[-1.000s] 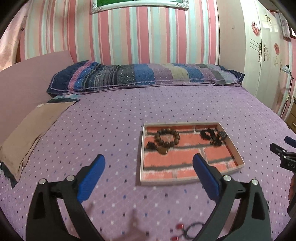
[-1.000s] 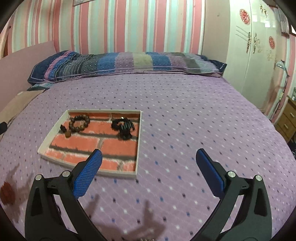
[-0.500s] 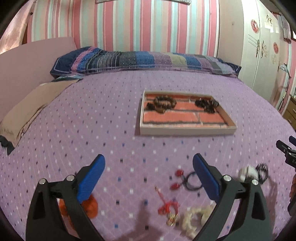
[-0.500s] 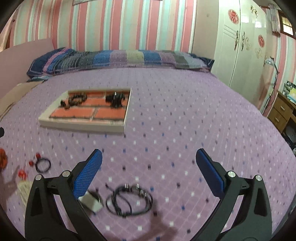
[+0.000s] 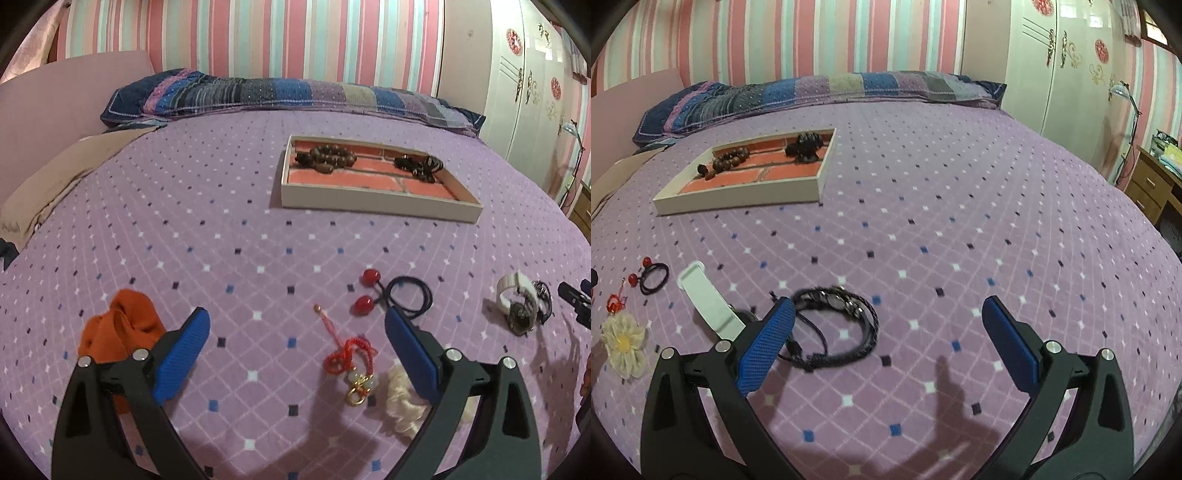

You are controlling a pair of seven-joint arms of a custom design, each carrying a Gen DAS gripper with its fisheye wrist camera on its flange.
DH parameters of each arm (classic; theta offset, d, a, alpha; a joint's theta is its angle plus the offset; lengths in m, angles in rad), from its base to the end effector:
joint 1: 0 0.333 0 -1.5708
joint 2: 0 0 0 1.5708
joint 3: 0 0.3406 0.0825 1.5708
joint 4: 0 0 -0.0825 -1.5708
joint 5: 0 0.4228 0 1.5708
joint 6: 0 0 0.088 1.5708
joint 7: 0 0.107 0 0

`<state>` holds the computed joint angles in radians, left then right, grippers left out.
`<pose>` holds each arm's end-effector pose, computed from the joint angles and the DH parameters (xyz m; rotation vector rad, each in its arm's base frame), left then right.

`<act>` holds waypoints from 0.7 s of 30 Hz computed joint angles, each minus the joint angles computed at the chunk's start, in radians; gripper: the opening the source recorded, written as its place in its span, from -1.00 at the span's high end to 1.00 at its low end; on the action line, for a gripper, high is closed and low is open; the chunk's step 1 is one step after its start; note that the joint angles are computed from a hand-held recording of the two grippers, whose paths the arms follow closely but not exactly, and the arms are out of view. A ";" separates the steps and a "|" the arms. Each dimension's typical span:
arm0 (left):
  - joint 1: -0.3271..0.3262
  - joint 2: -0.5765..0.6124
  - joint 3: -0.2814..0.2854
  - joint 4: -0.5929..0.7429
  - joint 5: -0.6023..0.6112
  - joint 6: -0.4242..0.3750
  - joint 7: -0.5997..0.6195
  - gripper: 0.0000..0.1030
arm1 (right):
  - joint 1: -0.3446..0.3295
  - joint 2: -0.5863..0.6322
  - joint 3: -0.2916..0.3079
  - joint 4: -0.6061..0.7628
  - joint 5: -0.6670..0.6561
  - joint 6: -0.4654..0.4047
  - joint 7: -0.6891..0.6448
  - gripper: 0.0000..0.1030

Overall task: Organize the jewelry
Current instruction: 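Move the right tool to the black leather bracelet while the left tool reaches the red tassel pendant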

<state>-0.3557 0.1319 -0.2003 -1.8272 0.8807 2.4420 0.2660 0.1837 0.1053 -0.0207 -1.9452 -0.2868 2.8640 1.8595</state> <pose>0.5785 -0.3508 0.5244 -1.8879 1.5386 -0.7075 0.6567 0.1244 0.5295 -1.8321 1.6281 -0.7633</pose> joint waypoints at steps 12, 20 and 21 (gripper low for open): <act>-0.005 0.023 0.007 -0.001 0.007 0.032 0.019 -0.81 | 0.008 0.017 -0.013 0.005 -0.079 -0.013 0.058 -0.91; -0.006 0.036 0.013 -0.001 -0.007 0.064 0.038 -0.77 | 0.006 0.040 -0.009 0.024 -0.044 -0.034 0.028 -0.78; -0.006 0.037 0.014 -0.001 -0.012 0.069 0.041 -0.73 | 0.007 0.042 -0.009 0.025 -0.040 -0.036 0.025 -0.78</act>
